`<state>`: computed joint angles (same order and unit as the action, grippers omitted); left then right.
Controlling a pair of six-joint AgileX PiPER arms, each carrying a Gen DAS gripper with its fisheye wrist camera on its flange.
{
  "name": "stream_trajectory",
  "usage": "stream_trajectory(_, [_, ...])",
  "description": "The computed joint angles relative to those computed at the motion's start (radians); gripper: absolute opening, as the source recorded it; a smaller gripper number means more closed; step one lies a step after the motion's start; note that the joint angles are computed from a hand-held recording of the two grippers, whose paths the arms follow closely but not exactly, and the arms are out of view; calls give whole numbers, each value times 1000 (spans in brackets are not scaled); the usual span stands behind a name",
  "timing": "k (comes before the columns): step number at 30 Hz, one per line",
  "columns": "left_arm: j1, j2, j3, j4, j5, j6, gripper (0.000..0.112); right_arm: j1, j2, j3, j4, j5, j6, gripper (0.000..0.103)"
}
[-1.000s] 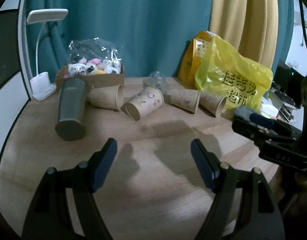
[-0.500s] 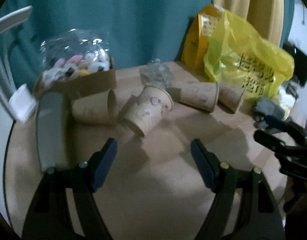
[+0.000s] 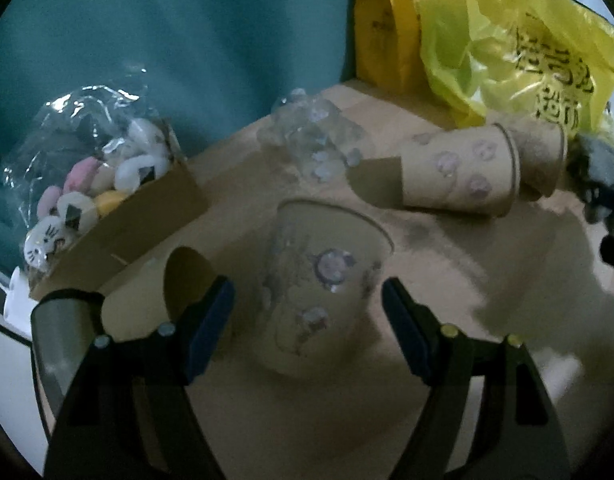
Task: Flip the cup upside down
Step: 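Move the left gripper to the upright printed paper cup and close on it, then lift the printed paper cup with the left gripper toward the right gripper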
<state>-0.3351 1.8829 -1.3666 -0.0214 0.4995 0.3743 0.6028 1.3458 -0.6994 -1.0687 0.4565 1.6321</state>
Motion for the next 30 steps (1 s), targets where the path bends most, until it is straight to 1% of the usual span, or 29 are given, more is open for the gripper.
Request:
stream_trajectory(2, [4,21,-15,-28,10,28,76,-13,6,0,-5,-11,5,81])
stream_trajectory(3, [7,27,-18,-45,11,43,72,-19,8,2,-11,-18,10,81])
stream_trajectory(4, [6,27,-15,-47,6,43,71,-22,12,1,-14,-23,12,81])
stream_trajectory(5, [7,21,-4,-61,-6,61,71,-22,12,1,-12,-23,11,81])
stream_trajectory(7, [9,14,2,-78,-5,84,70,-18,7,2,-8,-21,7,81])
stream_trajectory(11, [15,-45,72,-145,-16,154,70,1,-12,4,6,-1,-8,81])
stream_trajectory(15, [24,-163,193,-281,-10,272,70,45,-47,12,34,42,-26,81])
stream_trajectory(19, [8,-323,360,-399,-4,373,70,120,-96,21,104,100,-94,81])
stream_trajectory(21, [-6,-392,428,-424,3,389,70,156,-120,25,143,131,-136,81])
stream_trajectory(23, [-20,-453,489,-441,10,398,70,215,-143,25,168,190,-164,81])
stream_trajectory(25, [-49,-524,551,-423,18,358,70,285,-162,26,174,258,-151,80])
stream_trajectory(28, [-68,-593,615,-417,34,333,70,360,-185,37,183,307,-117,81])
stream_trajectory(30, [-97,-629,659,-377,20,280,70,421,-196,49,176,341,-72,81])
